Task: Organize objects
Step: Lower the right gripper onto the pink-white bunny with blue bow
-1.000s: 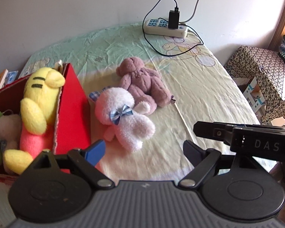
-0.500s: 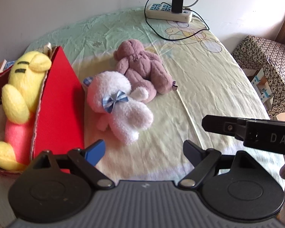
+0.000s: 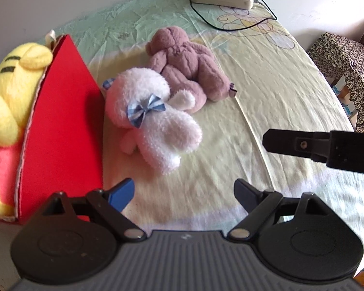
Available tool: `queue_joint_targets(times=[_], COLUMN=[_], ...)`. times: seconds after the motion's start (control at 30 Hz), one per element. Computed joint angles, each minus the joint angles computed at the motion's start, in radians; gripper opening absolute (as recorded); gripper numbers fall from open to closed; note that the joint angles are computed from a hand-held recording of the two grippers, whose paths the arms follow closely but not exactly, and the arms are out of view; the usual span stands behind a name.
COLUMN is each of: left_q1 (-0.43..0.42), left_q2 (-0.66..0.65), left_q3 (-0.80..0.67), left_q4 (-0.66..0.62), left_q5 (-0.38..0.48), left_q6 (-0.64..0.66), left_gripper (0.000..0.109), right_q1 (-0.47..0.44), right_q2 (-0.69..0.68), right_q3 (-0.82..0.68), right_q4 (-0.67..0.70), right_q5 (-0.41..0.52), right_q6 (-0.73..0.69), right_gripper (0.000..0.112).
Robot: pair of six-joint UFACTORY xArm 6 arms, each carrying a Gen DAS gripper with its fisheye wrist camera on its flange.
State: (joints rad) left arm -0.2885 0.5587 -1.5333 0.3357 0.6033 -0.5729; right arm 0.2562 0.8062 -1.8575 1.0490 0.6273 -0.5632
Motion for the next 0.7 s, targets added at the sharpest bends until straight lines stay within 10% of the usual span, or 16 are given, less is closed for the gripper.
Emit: queue_joint_targets(times=[0.7], left_q1=[0.017], left_q2=[-0.007], left_q3=[0.092], left_q4=[-0.038], left_q5=[-0.126], left_q6=[0.005], left_gripper=[0.087], right_q1=[-0.015], right_q2=[0.119], right_q3=[-0.159], right_q4=[-0.066], right_q5=[0.123], right_q6=[0.094], right_gripper=[0.043])
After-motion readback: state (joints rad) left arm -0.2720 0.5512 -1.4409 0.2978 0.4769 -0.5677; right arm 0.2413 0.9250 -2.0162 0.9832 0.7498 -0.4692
